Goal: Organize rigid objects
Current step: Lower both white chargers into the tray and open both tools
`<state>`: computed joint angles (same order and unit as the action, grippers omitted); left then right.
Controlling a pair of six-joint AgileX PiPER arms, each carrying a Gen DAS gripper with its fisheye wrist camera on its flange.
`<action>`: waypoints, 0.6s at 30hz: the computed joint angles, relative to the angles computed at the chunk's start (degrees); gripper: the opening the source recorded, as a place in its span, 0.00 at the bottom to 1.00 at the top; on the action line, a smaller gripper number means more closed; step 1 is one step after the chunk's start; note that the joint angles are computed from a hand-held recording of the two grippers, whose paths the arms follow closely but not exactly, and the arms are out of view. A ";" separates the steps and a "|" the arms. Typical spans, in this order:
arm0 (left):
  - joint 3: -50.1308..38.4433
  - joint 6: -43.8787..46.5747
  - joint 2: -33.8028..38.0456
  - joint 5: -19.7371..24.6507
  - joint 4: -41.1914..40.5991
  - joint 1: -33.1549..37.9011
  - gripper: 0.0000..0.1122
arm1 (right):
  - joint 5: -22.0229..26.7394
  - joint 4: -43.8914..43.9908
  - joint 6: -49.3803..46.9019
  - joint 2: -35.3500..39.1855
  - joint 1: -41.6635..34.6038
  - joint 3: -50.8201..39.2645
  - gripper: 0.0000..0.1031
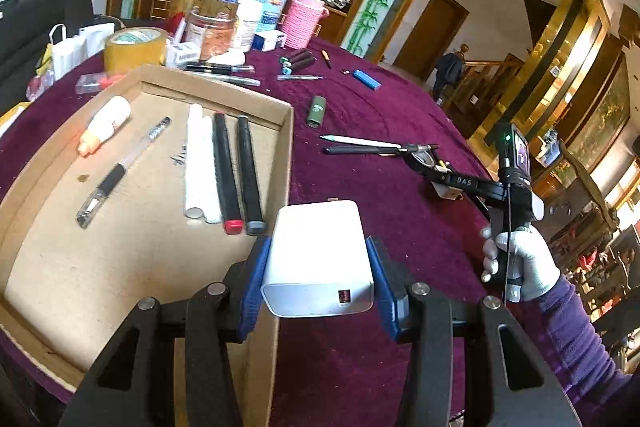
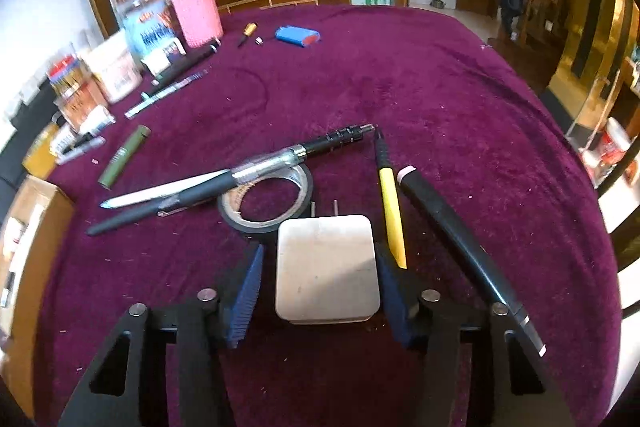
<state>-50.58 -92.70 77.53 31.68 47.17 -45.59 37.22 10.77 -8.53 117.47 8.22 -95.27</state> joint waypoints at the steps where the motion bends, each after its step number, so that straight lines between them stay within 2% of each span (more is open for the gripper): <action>1: -0.25 -0.88 -0.17 1.76 0.94 -0.79 0.41 | -0.03 -2.68 2.27 0.27 0.47 -0.34 0.47; 6: 2.11 -2.72 -5.40 3.09 3.36 -1.21 0.41 | 1.48 1.69 -0.41 -0.68 -0.71 0.30 0.47; 10: 3.70 -1.47 -9.59 6.24 2.87 0.09 0.41 | 2.07 14.45 -9.00 -4.55 -3.45 5.33 0.47; 14: 4.10 5.17 -10.54 9.50 -1.64 5.38 0.42 | 3.65 23.36 -15.84 -8.39 -3.94 9.43 0.47; 18: 5.20 13.83 -10.23 9.39 -8.93 12.09 0.42 | 5.58 28.79 -19.59 -11.00 -1.98 11.22 0.47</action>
